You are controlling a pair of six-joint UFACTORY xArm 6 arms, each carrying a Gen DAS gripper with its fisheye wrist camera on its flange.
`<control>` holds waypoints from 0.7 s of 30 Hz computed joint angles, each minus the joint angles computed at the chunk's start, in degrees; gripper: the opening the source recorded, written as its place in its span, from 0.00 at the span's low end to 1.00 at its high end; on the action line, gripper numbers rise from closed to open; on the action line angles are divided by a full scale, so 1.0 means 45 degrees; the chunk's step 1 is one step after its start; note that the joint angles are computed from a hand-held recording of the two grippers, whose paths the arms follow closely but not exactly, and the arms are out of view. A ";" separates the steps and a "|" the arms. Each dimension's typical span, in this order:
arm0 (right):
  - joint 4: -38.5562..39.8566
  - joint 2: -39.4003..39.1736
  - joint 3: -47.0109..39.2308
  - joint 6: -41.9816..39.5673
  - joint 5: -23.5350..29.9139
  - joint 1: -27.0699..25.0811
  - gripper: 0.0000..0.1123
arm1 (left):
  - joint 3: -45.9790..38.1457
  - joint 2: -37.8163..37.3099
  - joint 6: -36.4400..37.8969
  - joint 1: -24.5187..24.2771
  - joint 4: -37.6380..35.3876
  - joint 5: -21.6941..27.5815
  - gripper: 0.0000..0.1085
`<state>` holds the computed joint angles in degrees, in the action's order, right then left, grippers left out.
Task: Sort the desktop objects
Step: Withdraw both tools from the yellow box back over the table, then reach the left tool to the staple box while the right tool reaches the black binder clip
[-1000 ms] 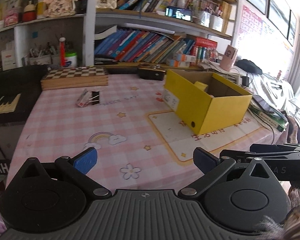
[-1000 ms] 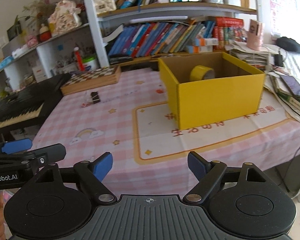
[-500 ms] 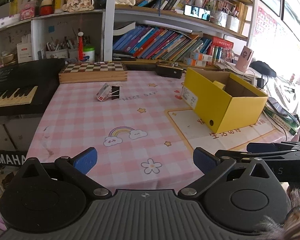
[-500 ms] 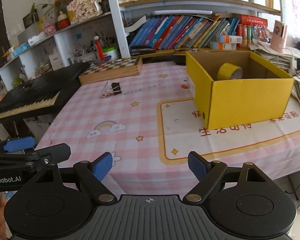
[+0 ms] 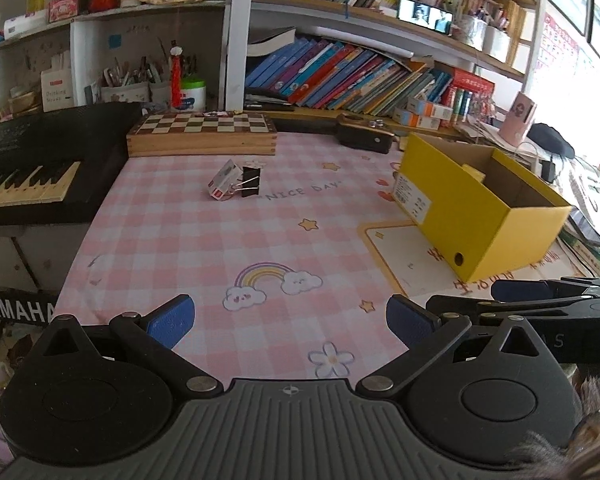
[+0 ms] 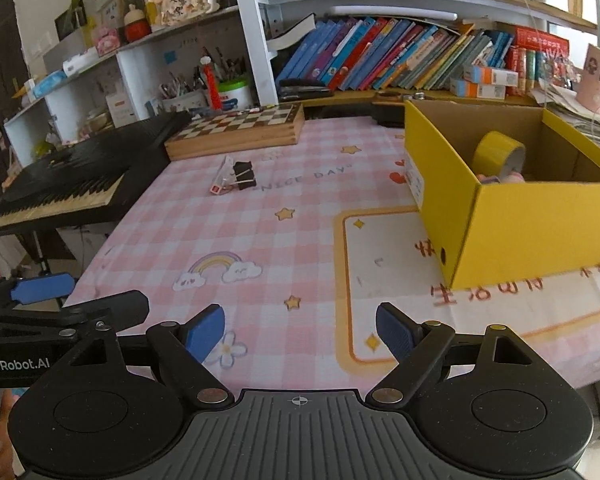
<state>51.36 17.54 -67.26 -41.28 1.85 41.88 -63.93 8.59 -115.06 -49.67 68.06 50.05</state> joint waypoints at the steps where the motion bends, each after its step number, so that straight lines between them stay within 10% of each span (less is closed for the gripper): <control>1: -0.0428 0.0207 -0.0227 0.0321 0.0105 -0.0071 0.76 | -0.0042 0.0070 -0.0016 0.0165 -0.0014 -0.0149 0.95; 21: -0.4294 0.4847 -0.7205 0.3333 0.3187 -0.1202 0.76 | -0.2321 0.1936 0.1110 0.2832 -0.0236 -0.1107 0.95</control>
